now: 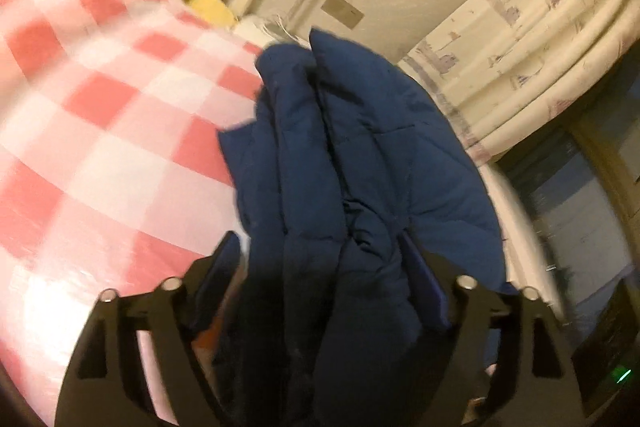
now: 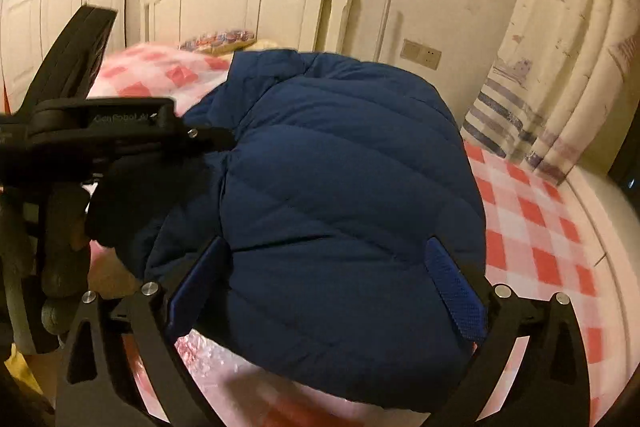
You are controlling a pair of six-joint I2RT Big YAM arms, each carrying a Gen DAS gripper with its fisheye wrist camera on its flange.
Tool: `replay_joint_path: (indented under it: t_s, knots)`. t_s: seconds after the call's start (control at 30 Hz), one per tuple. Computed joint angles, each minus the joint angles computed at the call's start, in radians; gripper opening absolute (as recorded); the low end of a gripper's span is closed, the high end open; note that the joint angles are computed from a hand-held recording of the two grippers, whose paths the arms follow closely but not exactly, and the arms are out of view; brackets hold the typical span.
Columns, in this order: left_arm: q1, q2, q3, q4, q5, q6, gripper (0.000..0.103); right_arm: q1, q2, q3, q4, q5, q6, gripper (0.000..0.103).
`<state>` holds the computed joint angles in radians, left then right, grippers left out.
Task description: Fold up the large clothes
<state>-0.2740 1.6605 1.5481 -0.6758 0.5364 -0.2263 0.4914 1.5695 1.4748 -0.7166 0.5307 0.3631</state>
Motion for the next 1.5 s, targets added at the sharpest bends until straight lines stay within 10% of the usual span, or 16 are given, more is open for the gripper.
replay_joint_path:
  t_s: [0.2,0.4,1.5]
  knots:
    - [-0.060,-0.237,-0.136,0.219,-0.427,0.150,0.101,0.054,-0.171,-0.084,0.089,0.110,0.085,0.099]
    - [-0.090,-0.483,-0.233,0.333,-0.557,0.189,0.101,0.131,-0.286,-0.109,0.087,0.273,0.115,0.099]
    - [-0.152,-0.572,-0.388,0.193,-0.543,0.262,0.101,0.222,-0.276,-0.119,-0.004,0.363,0.191,0.099]
